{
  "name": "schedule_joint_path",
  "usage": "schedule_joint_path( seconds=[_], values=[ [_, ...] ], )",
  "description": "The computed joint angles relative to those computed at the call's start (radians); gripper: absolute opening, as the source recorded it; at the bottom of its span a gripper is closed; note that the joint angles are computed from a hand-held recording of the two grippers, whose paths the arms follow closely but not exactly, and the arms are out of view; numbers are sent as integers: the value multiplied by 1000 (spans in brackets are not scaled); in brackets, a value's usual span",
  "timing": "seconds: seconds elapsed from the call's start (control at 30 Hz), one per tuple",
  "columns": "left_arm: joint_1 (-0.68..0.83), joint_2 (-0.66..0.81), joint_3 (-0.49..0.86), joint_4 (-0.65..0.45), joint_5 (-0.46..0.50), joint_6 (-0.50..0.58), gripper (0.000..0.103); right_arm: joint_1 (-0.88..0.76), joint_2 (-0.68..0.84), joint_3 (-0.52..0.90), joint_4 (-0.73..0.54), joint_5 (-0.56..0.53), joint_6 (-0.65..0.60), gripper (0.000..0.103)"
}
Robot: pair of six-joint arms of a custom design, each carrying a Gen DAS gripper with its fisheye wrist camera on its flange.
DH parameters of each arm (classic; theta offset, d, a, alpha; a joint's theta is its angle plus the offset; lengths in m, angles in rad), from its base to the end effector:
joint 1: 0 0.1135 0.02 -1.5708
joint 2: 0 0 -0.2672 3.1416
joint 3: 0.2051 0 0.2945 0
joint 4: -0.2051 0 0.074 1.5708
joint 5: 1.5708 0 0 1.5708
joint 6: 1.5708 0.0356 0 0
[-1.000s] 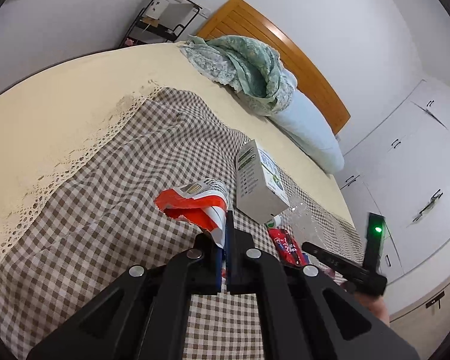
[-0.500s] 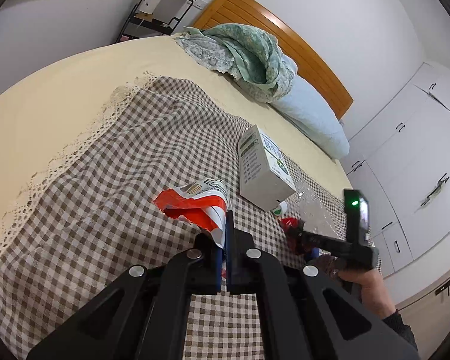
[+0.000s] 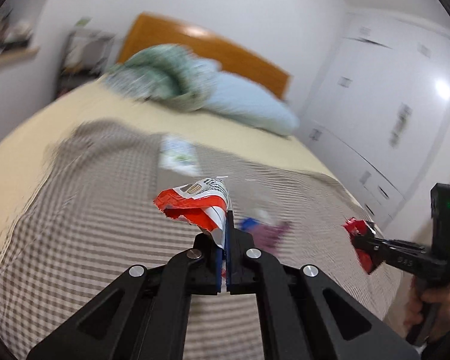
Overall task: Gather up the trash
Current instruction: 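Carry the wrapper and red bag to the bin and open both tools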
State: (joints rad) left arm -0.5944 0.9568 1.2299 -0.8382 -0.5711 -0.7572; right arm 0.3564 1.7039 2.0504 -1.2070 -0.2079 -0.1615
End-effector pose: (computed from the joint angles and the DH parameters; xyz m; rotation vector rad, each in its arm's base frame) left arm 0.1892 -0.1046 0.4118 -0.4893 1.9867 -0.2323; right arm 0.3510 0.1385 0.4502 -0.7141 2.3282 0.3405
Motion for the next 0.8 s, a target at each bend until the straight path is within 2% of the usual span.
schedule_joint_path(
  seconds=[0.03,0.1,0.17,0.2,0.27,0.3,0.37,0.47,0.57,0.63,0.7,0.73,0.8],
  values=[
    [-114,41,33,-23,-73,-27,0,-62,-93,-99,-4,-21,-40,8],
    [-323,153,118,-83,-160,-120,0,-219,-230,-247,-22,-70,-136,9],
    [-466,244,179,-89,-198,-164,0,-442,-343,-389,-58,-146,-266,9],
    [-557,335,251,-94,-212,-160,0,-534,-376,-444,-78,-191,-329,9],
    [-645,457,360,-110,-214,-140,0,-783,-414,-547,-140,-288,-519,9],
    [-691,549,443,-108,-182,-122,0,-908,-415,-624,-157,-281,-597,9],
    [-730,648,522,-80,-126,-101,0,-1090,-384,-744,-155,-282,-733,9],
    [-752,862,715,-93,-32,-96,0,-1257,-312,-916,-32,-195,-824,9],
    [-743,1110,979,-198,72,-113,0,-1343,-194,-1029,84,-134,-850,9],
    [-732,1303,1216,-303,135,-125,0,-1371,-139,-1098,209,-86,-862,9],
    [-712,1457,1412,-398,204,-159,0,-1376,-70,-1125,277,-63,-857,9],
    [-707,1512,1464,-403,234,-176,0,-1373,-20,-1129,298,-58,-844,10],
    [-701,1535,1418,-317,284,-201,0,-1380,63,-1133,349,-42,-843,10]
  ],
)
